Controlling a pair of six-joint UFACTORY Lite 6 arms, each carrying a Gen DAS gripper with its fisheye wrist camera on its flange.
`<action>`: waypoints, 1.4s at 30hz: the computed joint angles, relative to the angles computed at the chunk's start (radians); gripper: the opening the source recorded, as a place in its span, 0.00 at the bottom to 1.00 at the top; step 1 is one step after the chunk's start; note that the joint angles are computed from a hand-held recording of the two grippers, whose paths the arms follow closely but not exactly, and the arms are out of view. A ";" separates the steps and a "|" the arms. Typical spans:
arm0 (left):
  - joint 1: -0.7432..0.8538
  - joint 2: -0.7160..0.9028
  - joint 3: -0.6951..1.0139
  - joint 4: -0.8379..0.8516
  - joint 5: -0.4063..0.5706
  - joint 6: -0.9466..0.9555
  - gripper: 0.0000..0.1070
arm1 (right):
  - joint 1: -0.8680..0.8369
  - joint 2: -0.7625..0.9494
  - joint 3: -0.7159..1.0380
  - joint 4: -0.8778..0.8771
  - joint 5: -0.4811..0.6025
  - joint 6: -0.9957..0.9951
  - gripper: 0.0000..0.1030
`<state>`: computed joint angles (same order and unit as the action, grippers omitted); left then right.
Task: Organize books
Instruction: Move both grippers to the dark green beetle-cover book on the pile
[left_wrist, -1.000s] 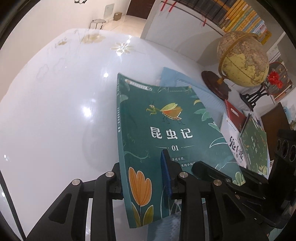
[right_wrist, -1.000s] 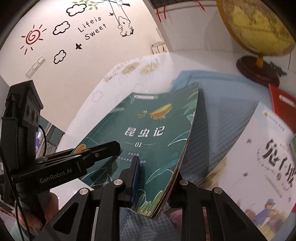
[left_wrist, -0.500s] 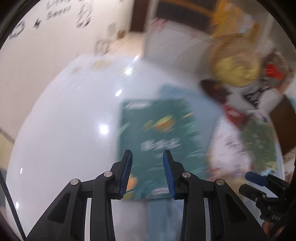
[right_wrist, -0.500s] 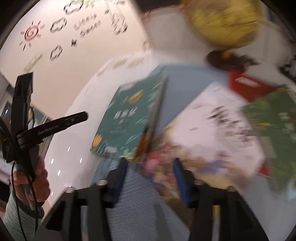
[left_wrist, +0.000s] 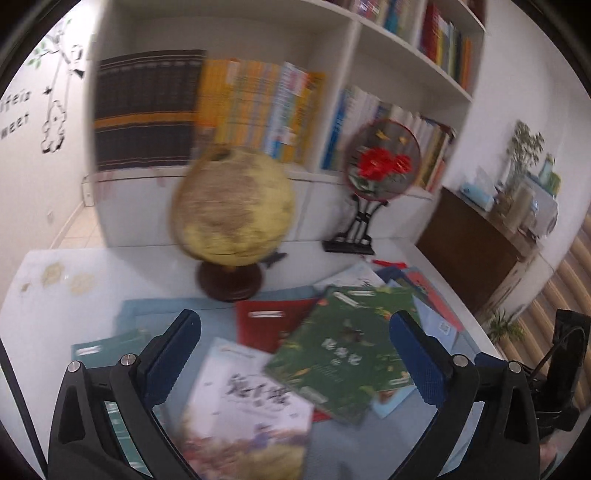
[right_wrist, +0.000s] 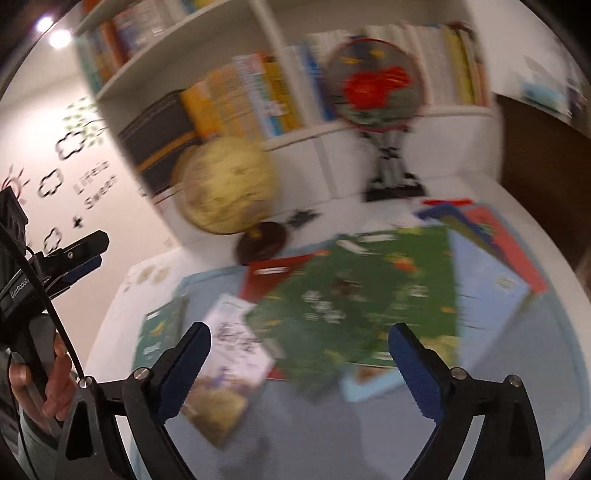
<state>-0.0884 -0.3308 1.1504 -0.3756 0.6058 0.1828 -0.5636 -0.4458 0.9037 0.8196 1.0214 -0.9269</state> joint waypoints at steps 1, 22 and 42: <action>-0.069 0.031 0.028 0.082 -0.024 -0.103 0.96 | -0.028 0.026 0.018 -0.003 0.016 -0.021 0.93; -0.105 0.856 0.317 -0.219 -0.021 0.251 0.90 | 0.206 0.626 0.187 -0.132 -0.211 0.056 0.58; -0.130 0.691 0.128 -0.387 -0.083 0.356 0.77 | 0.035 0.613 0.171 -0.178 -0.121 -0.021 0.58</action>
